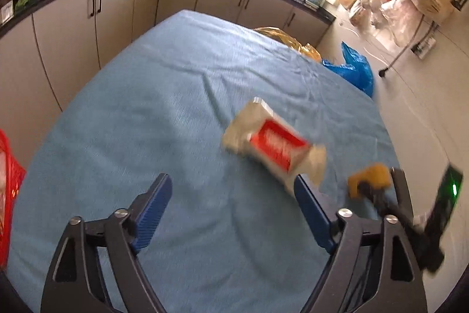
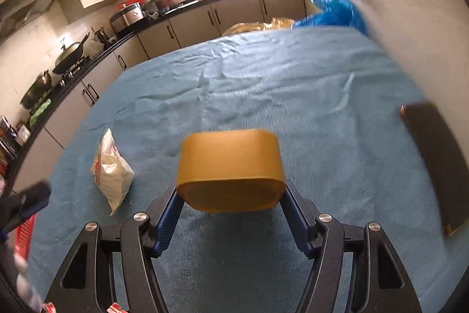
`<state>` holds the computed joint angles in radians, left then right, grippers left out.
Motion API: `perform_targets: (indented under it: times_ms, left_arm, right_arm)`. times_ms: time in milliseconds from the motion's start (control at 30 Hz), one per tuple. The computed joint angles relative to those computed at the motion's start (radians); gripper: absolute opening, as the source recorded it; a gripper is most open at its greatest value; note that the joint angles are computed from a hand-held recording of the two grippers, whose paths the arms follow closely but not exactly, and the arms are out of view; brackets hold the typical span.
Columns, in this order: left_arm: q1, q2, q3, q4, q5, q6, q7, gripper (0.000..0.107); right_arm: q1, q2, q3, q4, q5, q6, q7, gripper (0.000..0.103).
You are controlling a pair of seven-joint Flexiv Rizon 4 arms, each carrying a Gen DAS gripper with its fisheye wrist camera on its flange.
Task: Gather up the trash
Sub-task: 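Grasp the orange box with the right gripper while the left grasps the wet-wipe pack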
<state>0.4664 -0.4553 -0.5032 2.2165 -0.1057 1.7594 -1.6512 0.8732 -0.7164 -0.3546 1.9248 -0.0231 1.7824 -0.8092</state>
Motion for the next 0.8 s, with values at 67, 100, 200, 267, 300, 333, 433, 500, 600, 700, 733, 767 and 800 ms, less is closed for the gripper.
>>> perform_targets:
  times_ms: [67, 100, 200, 267, 300, 333, 433, 500, 600, 700, 733, 767, 800]
  left_arm:
    - [-0.05, -0.031, 0.035, -0.069, -0.031, -0.056, 0.002, 0.086]
    - [-0.062, -0.042, 0.039, -0.092, -0.05, -0.084, 0.009, 0.086]
    - [-0.131, -0.092, 0.084, -0.19, -0.112, -0.191, 0.029, 0.086]
    - [-0.209, -0.117, 0.162, -0.248, -0.137, -0.244, 0.018, 0.086]
    - [-0.226, -0.131, 0.179, -0.269, -0.149, -0.263, 0.015, 0.086]
    - [-0.219, -0.143, 0.162, -0.271, -0.176, -0.259, 0.029, 0.09]
    - [-0.306, -0.155, 0.247, -0.318, -0.197, -0.286, 0.019, 0.092]
    - [-0.337, -0.164, 0.266, -0.345, -0.21, -0.313, 0.04, 0.094]
    - [-0.403, -0.171, 0.319, -0.37, -0.219, -0.333, 0.054, 0.094]
    - [-0.432, -0.176, 0.329, -0.382, -0.235, -0.341, 0.075, 0.093]
    - [-0.429, -0.178, 0.317, -0.384, -0.245, -0.34, 0.09, 0.085]
    - [-0.436, -0.182, 0.319, -0.39, -0.248, -0.34, 0.098, 0.074]
    - [-0.447, -0.183, 0.329, -0.398, -0.246, -0.352, 0.105, 0.049]
  right_arm:
    - [0.0, -0.002, -0.002, 0.0, 0.002, -0.002, 0.002, 0.07]
    - [-0.003, -0.001, 0.001, 0.0, 0.002, -0.001, 0.003, 0.07]
    - [-0.001, -0.003, -0.002, -0.001, 0.003, -0.001, 0.004, 0.07]
    - [0.016, -0.005, -0.019, 0.004, 0.008, 0.0, 0.006, 0.07]
    - [0.022, -0.006, -0.025, 0.005, 0.009, 0.0, 0.006, 0.07]
    - [0.02, -0.006, -0.022, 0.004, 0.008, -0.002, 0.005, 0.071]
    - [0.012, -0.005, -0.013, 0.002, 0.006, -0.006, 0.008, 0.071]
    - [0.011, -0.005, -0.012, 0.002, 0.005, -0.005, 0.01, 0.071]
    - [0.002, -0.003, -0.002, 0.002, 0.004, -0.003, 0.012, 0.071]
    - [0.0, -0.003, -0.001, 0.0, 0.003, -0.005, 0.014, 0.071]
    - [0.006, -0.004, -0.008, 0.001, 0.004, -0.005, 0.016, 0.071]
    - [0.01, -0.005, -0.013, 0.002, 0.005, -0.005, 0.017, 0.071]
    - [0.016, -0.006, -0.018, 0.003, 0.006, -0.005, 0.018, 0.071]
